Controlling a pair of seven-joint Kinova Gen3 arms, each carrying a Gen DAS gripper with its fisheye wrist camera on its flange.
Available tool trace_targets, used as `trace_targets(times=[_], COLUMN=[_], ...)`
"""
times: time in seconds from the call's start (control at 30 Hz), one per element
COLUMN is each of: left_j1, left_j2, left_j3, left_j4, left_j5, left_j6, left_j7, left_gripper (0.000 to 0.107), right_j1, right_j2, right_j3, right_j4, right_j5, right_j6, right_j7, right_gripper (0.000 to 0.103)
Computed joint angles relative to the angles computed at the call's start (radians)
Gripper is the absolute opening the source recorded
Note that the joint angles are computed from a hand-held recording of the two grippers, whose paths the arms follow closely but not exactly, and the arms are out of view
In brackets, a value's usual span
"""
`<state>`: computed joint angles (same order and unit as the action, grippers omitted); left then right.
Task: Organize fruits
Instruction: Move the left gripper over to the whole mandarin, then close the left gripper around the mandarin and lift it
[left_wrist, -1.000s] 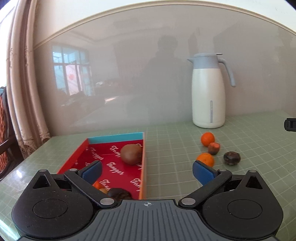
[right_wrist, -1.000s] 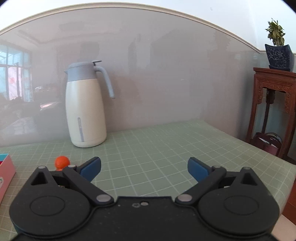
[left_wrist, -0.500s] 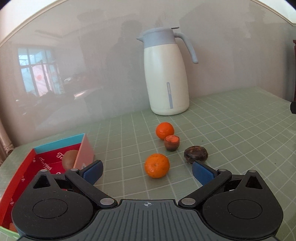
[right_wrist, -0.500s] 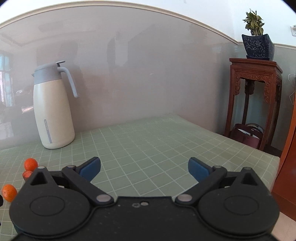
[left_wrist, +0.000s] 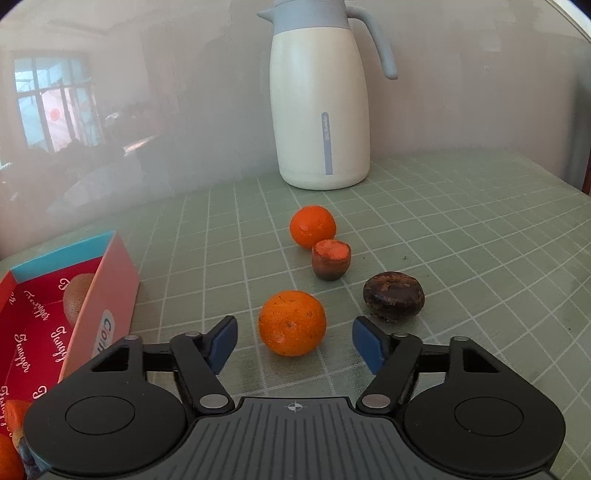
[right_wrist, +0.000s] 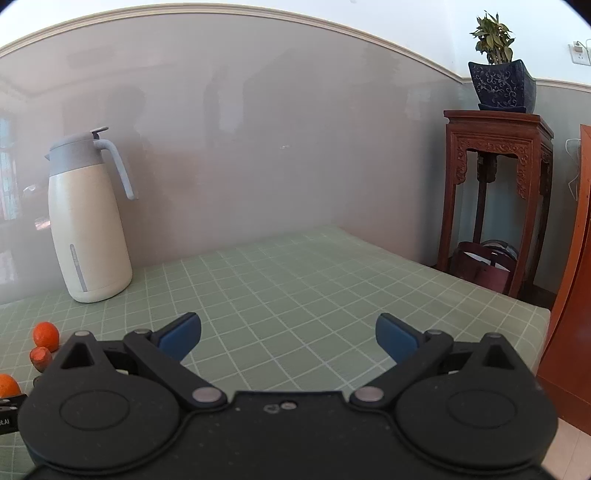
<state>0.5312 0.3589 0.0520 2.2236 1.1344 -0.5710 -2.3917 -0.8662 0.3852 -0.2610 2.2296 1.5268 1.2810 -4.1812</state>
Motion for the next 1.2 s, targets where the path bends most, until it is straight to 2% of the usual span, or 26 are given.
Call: trace_targets(times=[0.07,0.17,0.27,0.53,0.9,1.2], left_j1=[-0.003,0.004,-0.008,0.015,-0.001,-0.028], left_j2=[0.006,0.016,0.015,0.010,-0.074,-0.135], left_j3=[-0.006,-0.004,-0.001,-0.001,0.019,0.040], left_j4=[-0.010,-0.009,-0.001,0.030,0.111,0.195], left_j5=[0.005,-0.004,-0.040,-0.056,-0.050,-0.032], left_j6=[0.019,-0.009,-0.008,-0.075,-0.137,-0.252], left_j7=[-0.008,0.011,0.056,0.107,0.162,0.209], left_gripper=[0.052,0.040,0.040,0.040,0.040,0.040], right_j1=[0.000,-0.004,-0.011,-0.013,-0.021,-0.044], right_j2=[-0.001,0.004,0.011,0.011,0.020,0.039], right_j3=[-0.001,-0.001,0.002,0.002,0.002,0.005], right_j4=[0.001,-0.002,-0.010,-0.015,-0.044,-0.082], right_j5=[0.002,-0.002,-0.013,-0.001,0.013,0.029], right_j6=[-0.002,0.007,0.022,0.009,-0.004,-0.012], right_j7=[0.000,0.007,0.012,0.022,0.060,0.110], right_gripper=[0.102,0.102,0.102,0.102,0.102,0.102])
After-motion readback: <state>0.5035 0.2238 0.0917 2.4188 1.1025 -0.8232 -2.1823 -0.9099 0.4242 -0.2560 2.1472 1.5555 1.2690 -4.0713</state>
